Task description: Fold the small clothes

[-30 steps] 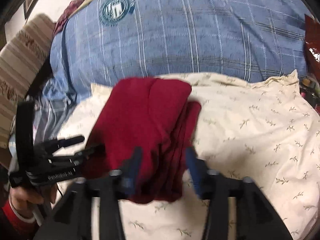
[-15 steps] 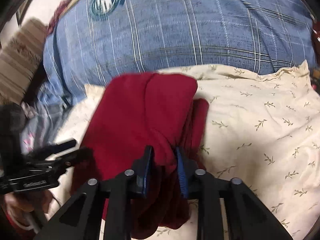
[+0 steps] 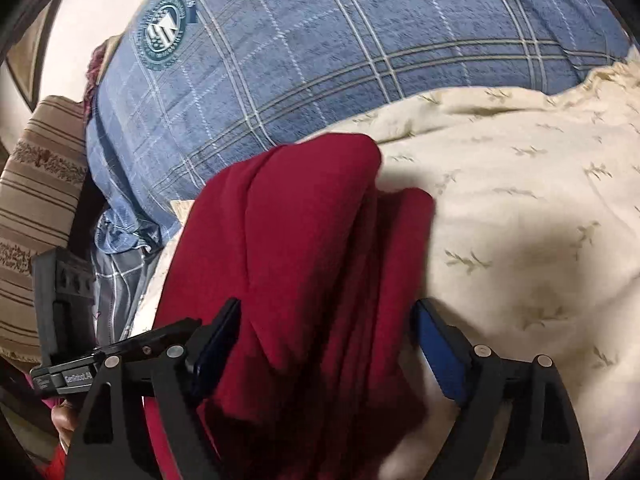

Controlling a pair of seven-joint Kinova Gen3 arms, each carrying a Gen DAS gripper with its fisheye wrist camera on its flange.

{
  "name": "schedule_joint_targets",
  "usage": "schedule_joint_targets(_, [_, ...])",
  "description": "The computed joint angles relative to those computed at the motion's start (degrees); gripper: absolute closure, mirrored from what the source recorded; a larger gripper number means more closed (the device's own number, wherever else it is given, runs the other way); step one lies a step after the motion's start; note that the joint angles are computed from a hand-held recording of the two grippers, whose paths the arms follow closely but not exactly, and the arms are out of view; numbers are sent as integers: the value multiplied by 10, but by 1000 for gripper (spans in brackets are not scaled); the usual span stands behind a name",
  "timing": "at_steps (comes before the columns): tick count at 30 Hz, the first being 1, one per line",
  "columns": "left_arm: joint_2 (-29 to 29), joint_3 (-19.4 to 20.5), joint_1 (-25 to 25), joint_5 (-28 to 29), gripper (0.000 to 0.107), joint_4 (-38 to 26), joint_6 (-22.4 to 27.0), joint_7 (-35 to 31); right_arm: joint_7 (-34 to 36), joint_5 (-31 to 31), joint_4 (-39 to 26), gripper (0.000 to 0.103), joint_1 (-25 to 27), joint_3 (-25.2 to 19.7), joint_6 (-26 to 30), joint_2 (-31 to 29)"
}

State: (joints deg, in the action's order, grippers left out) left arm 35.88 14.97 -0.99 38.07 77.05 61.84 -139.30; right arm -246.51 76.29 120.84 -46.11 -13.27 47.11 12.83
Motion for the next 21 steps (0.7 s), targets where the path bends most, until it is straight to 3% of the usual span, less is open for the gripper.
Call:
schedule_joint_targets(2, [4,9,-3,-3,25,-6,14,-9,5,0,-9,44,-1,3,-5,-1])
schedule_joint_targets(4, [-14,3,-2,3,37,8,9,-26,37,-23,-26,51,8,-14,13,-1])
schedule_joint_targets(7, [-29,7,-24,11,50,8,41,-47,45,-27,-48,53,24,-69,61,-6])
schedule_joint_targets(10, [-63,-2,-58,25,50,26,82,-80,59,-37,-75,53,-22,-65,97,-8])
schedule_joint_targets(15, [-133,-46,-90,29,50,106,90,-146,54,-47,-110,50,-119,-21,101,15])
schedule_joint_targets(18, [-144,-65,-87,9,50,144,71,-158,102,-95,-149,46,-90,-65,103,48])
schedule_joint_targets(21, [-153,-79,-86,10,41,183,32,-175,164,-156,-196,38,-64,-116,166,83])
